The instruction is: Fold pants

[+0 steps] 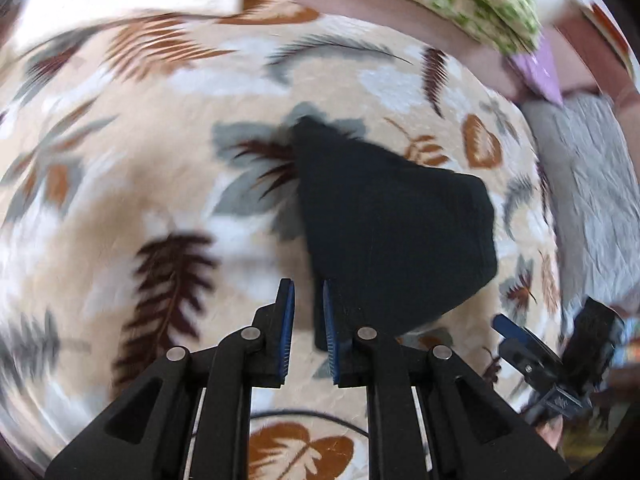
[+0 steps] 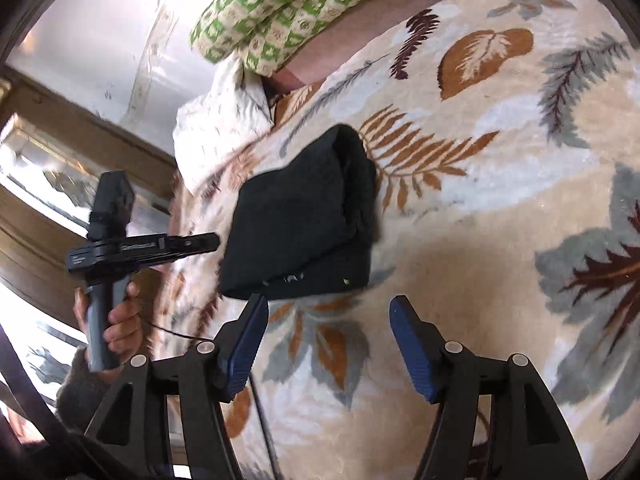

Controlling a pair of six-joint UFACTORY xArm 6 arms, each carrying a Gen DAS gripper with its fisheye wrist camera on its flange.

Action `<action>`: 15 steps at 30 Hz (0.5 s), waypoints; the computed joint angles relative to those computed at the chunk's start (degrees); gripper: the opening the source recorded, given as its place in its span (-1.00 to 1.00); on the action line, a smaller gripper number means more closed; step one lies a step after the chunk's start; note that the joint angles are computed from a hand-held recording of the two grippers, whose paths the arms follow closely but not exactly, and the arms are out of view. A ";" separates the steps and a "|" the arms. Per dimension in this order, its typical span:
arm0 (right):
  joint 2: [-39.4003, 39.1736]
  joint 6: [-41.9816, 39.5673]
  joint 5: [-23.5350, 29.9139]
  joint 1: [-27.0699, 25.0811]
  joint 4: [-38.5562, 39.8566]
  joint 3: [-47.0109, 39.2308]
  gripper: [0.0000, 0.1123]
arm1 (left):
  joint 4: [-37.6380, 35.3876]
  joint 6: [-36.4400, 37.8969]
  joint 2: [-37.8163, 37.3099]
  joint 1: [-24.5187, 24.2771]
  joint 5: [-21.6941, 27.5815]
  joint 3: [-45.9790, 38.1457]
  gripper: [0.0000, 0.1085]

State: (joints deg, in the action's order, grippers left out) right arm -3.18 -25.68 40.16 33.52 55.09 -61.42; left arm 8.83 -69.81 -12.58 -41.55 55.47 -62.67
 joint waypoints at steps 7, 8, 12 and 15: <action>-4.08 8.76 -8.20 5.37 -13.94 3.69 0.54 | 8.85 -21.43 -1.92 -7.75 0.46 3.77 -0.51; -4.65 11.03 -8.69 5.78 -16.25 4.25 0.57 | 9.52 -23.10 -1.90 -8.66 0.46 3.96 -0.51; -6.60 15.97 -9.20 6.33 -19.68 5.95 0.60 | 12.33 -26.85 0.51 -12.91 6.64 0.22 -0.51; -8.10 24.09 -9.37 7.72 -28.71 6.51 0.67 | 15.20 -30.38 3.00 -16.56 14.34 -4.34 -0.51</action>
State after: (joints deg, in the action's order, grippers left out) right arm -11.28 -1.59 30.79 41.24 26.38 -54.92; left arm 24.03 -100.18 -9.59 -58.11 69.81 -67.01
